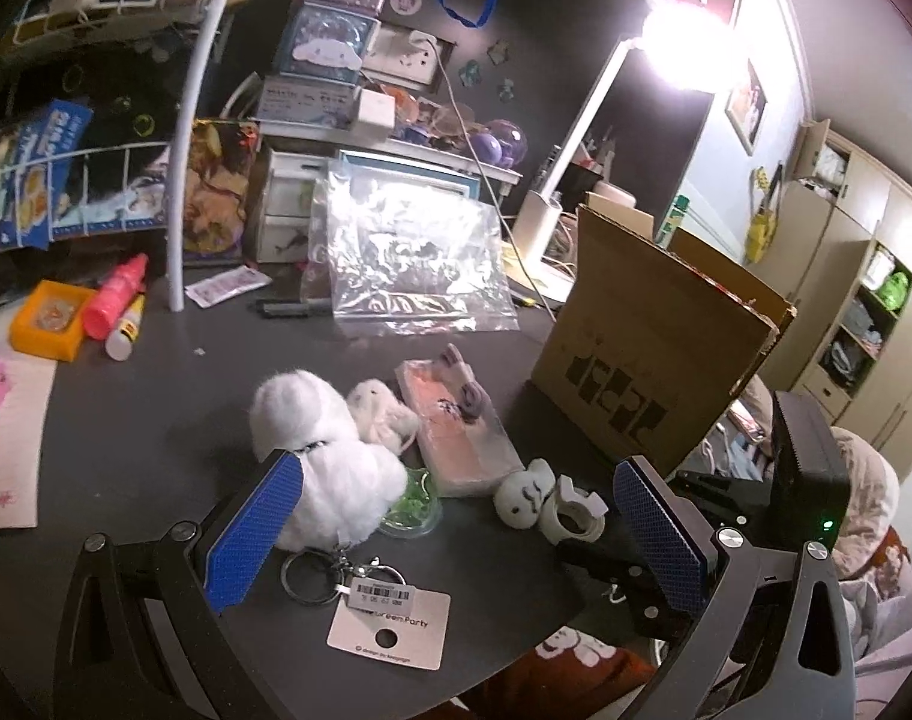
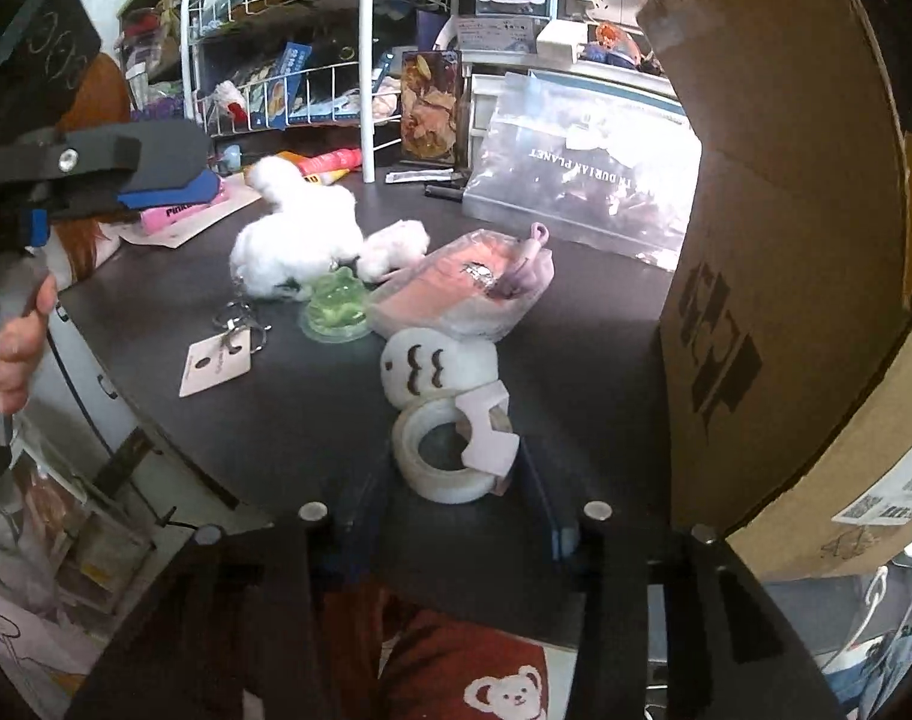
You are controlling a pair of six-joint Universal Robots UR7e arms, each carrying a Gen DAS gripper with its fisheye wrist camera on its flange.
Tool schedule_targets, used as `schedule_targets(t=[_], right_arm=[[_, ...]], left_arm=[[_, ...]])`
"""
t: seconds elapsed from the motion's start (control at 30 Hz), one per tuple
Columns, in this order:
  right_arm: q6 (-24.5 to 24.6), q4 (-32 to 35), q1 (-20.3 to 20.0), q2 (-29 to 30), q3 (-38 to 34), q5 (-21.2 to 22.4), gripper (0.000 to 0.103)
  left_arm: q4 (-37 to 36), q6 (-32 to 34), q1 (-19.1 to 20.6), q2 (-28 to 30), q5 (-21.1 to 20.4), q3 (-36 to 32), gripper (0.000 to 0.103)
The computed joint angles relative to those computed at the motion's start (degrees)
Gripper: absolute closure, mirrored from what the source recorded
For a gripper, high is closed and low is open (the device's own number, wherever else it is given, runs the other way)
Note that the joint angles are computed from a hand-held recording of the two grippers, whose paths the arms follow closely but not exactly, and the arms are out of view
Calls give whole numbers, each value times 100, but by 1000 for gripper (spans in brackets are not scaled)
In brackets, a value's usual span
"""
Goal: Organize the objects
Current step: 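Grasp the clear tape roll with the left gripper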
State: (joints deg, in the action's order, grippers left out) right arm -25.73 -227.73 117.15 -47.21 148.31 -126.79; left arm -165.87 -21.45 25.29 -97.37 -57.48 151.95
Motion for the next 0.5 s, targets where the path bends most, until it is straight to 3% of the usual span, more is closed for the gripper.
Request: schedule_targets(t=[0.13,0.27,0.5], right_arm=[[69,78,306,-54,-47,-155,64],[142,405,635,-264,-167,33,64],[-256,850,1043,-235,-718,531,64]], left_arm=[[-108,343,192,19,-547,-50,0],[-173,619,451,-7,-1205,-159,1],[359,687,765,-423,-1498,-371,29]])
